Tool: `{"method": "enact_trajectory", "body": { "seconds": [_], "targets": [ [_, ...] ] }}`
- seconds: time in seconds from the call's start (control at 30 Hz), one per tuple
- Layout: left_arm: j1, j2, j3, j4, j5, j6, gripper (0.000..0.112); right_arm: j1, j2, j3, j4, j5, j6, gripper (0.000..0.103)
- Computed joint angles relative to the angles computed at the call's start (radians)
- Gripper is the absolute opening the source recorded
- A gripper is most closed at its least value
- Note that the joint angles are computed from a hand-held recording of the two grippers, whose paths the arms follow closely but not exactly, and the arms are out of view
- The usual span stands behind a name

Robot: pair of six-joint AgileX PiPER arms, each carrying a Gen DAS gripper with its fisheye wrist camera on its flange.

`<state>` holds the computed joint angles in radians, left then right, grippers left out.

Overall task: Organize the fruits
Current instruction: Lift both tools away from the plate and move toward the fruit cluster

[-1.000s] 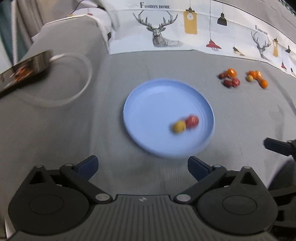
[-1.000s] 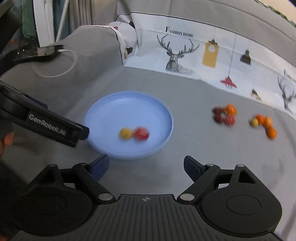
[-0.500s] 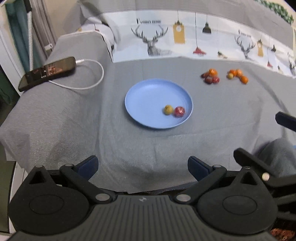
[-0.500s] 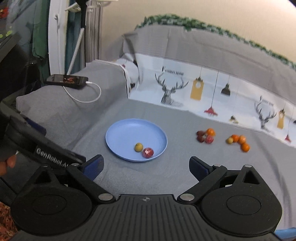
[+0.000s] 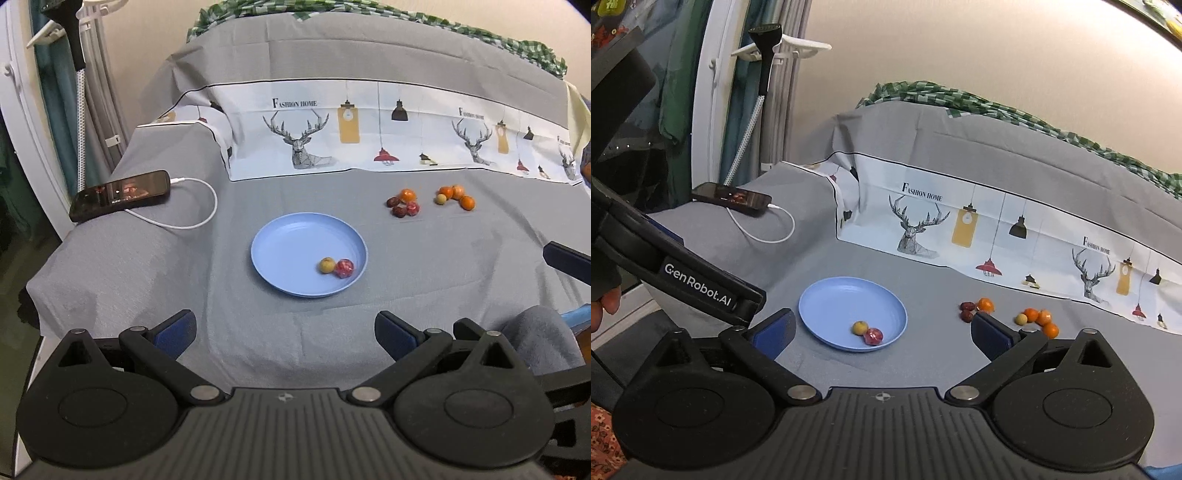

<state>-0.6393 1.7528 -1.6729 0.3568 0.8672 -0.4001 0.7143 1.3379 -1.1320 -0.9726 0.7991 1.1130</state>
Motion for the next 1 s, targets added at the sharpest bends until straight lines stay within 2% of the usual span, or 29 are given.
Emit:
{"method": "enact_trajectory", "body": {
  "seconds": [0.4,0.57,0.73,1.0],
  "targets": [
    [-0.018,0.02,-0.037,-0.008,0.007,0.006,0.103,0.057,-0.049,0.047,-0.089,0.09,0.103,0.102],
    [-0.005,0.046,-0.055,-0.071,0.013,0.059,0.103,0.021,-0.045,0.055,-0.052,0.054,0.095,0.102],
    [-0.006,0.104,-0.127,-0.051,0.052,0.055,0.103,-0.023,-0.045,0.072,-0.033,0.01,0.121,0.102],
    [-0.001,0.312,-0.47,-0.11,0.222,0.097,0.103,-0.194,-0.057,0.104,0.032,-0.096,0.141,0.102]
  ]
}}
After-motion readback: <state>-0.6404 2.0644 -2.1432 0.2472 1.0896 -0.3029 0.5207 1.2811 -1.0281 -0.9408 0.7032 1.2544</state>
